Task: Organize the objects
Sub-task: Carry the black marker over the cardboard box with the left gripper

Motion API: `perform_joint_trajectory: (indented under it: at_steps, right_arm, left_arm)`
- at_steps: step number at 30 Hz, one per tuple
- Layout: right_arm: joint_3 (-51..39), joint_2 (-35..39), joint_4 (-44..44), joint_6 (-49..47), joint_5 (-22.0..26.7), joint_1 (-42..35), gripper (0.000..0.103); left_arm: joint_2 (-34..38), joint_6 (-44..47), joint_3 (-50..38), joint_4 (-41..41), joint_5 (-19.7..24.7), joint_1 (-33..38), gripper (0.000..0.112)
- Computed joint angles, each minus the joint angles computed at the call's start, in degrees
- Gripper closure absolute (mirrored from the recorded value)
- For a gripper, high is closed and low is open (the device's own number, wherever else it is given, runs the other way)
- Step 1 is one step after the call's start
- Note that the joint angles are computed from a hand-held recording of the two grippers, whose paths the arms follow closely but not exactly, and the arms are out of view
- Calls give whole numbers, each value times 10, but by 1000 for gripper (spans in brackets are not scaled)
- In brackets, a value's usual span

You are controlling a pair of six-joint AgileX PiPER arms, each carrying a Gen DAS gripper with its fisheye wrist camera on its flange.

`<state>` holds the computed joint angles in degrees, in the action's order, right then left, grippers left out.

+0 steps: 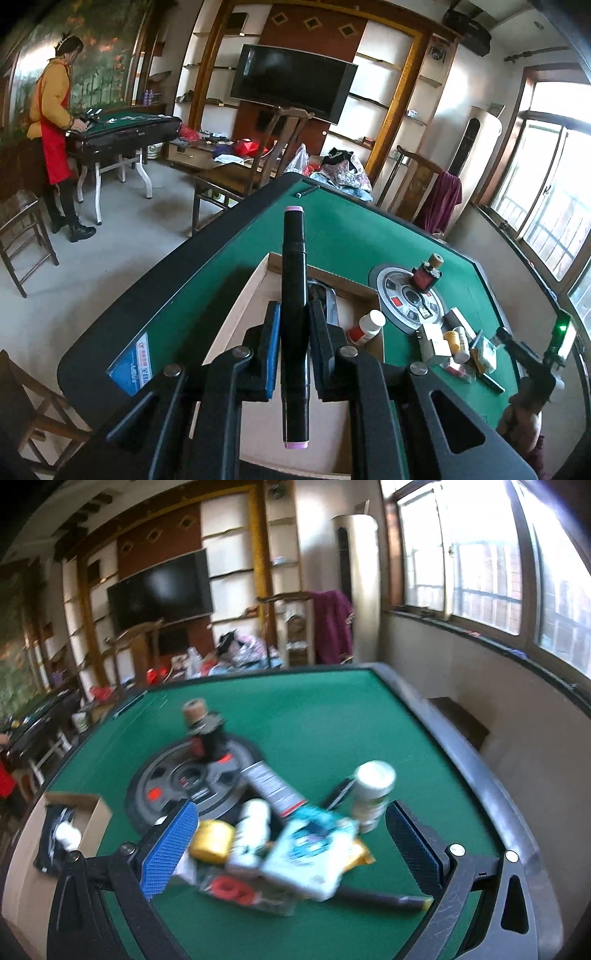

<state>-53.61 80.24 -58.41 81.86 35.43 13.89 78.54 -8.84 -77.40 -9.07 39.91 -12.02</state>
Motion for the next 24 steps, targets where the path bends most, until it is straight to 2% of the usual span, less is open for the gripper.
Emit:
perform_joint_trajectory:
  at_steps: [6,13,15,19,24]
  right_arm:
    - [25,0,14,1,-23,10,0]
    - [78,-46,56,-30,-38,-20,0]
    - [90,-70,74,-47,-25,-15,0]
    - [100,-129,90,-69,16,20,0]
    - [84,-171,179,-173,23,27,0]
  left_arm:
    - [-8,-11,8,7,-3,-24,98]
    - [10,-16,3,0,-16,-71,98]
    - [22,5,3,-28,-24,-77,98]
    - [58,89,-3,-133,-30,-85,98]
    - [86,162,1,-214,-38,-103,98]
